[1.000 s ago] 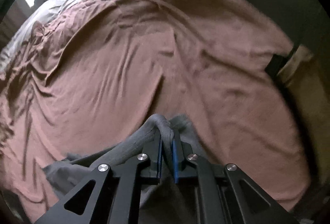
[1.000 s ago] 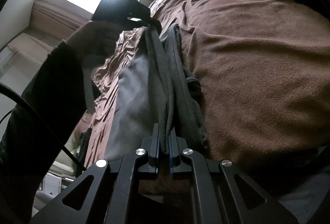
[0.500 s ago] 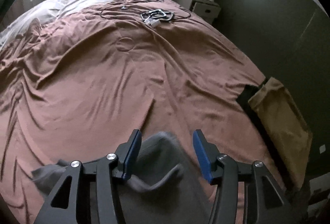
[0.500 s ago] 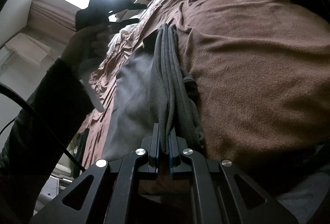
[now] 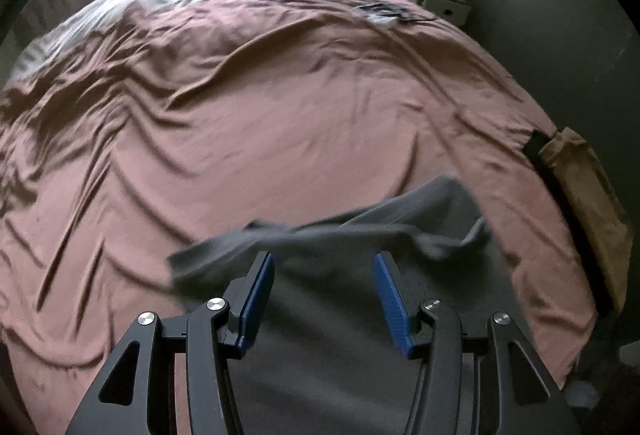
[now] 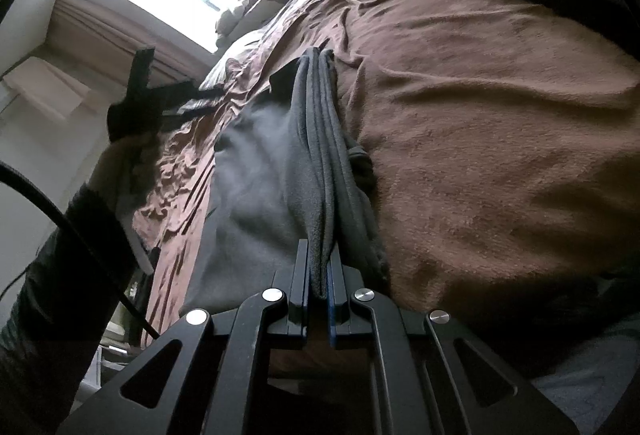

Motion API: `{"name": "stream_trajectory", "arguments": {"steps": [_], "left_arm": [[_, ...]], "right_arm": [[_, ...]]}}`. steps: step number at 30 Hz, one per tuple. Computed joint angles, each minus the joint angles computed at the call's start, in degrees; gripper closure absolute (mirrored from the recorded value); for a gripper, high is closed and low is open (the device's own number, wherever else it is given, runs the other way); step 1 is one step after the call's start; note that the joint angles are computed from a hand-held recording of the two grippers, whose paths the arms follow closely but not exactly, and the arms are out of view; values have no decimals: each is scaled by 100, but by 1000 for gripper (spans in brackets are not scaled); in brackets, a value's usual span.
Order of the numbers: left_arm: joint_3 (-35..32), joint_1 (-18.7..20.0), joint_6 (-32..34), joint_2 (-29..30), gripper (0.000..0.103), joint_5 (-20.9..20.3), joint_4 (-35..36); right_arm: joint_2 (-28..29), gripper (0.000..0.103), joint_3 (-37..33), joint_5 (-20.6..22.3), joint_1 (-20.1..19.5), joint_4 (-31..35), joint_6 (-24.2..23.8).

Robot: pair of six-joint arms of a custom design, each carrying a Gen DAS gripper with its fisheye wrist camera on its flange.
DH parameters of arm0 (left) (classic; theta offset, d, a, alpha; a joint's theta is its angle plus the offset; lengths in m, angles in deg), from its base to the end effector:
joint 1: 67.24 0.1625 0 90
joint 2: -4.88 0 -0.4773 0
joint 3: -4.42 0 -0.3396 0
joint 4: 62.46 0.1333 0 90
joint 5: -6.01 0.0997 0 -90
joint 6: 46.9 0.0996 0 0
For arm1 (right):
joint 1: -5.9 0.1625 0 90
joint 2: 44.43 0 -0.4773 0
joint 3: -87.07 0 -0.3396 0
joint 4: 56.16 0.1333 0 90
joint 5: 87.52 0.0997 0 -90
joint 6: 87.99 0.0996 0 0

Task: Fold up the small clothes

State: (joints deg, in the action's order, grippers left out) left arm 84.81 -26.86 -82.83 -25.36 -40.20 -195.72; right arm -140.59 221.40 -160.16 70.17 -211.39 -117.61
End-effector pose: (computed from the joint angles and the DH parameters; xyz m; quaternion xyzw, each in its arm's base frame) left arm -0.4177 -0.6207 0.0588 0.1326 0.9169 -0.2119 0.3111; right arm -0.0041 -0.3841 0.3879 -0.0679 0.9594 -0.2730 0.0225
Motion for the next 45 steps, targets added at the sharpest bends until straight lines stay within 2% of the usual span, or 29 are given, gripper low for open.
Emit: {"name": "stream_trajectory", "arguments": {"steps": [4, 5, 6, 7, 8, 9, 13, 16, 20, 23, 28, 31, 35, 38, 45], "left_arm": [[670, 44, -346, -379, 49, 14, -200], [906, 51, -447, -502, 49, -14, -317], [1029, 49, -501, -563, 49, -34, -383], [1193, 48, -565, -646, 49, -67, -469], [1384, 45, -630, -741, 49, -102, -568], [1525, 40, -690, -811, 49, -122, -644], [2166, 29, -953, -1107, 49, -274, -1168], [2493, 18, -1079, -1235, 49, -303, -1454], [2776, 47, -1202, -1340, 49, -408, -1801], [2886, 76, -1221, -1360, 49, -467, -1985], [2934, 146, -1208, -1337, 49, -507, -2221], [2928, 211, -1134, -1304, 49, -558, -2433], [2836, 307, -1009, -1218, 49, -642, -2601], [2709, 401, -928, -1140, 49, -747, -2592], [2412, 598, -721, -967, 49, -901, -2612]], "right_arm": [[-45, 95, 5, -28, -4, -83, 83], [-63, 89, 23, -37, -1, -144, 68], [-92, 75, 42, -18, -8, -203, 34], [-126, 66, 44, 33, -35, -194, -9], [-138, 51, 30, 69, -47, -167, -33], [-159, 47, 15, 113, -63, -160, -73], [-79, 47, -107, -36, 119, -121, -227], [148, 47, -319, -479, 474, -161, -235], [493, 47, -780, -875, 899, -82, -84], [746, 47, -1206, -940, 1121, 137, -28], [1381, 44, -1906, -1237, 1506, 468, 56], [1750, 44, -2154, -1485, 1728, 270, -5], [2221, 44, -2596, -1528, 1884, 374, -80], [2573, 44, -2899, -1740, 1955, 336, -31], [3275, 44, -3870, -1801, 1958, 1343, 357]]}}
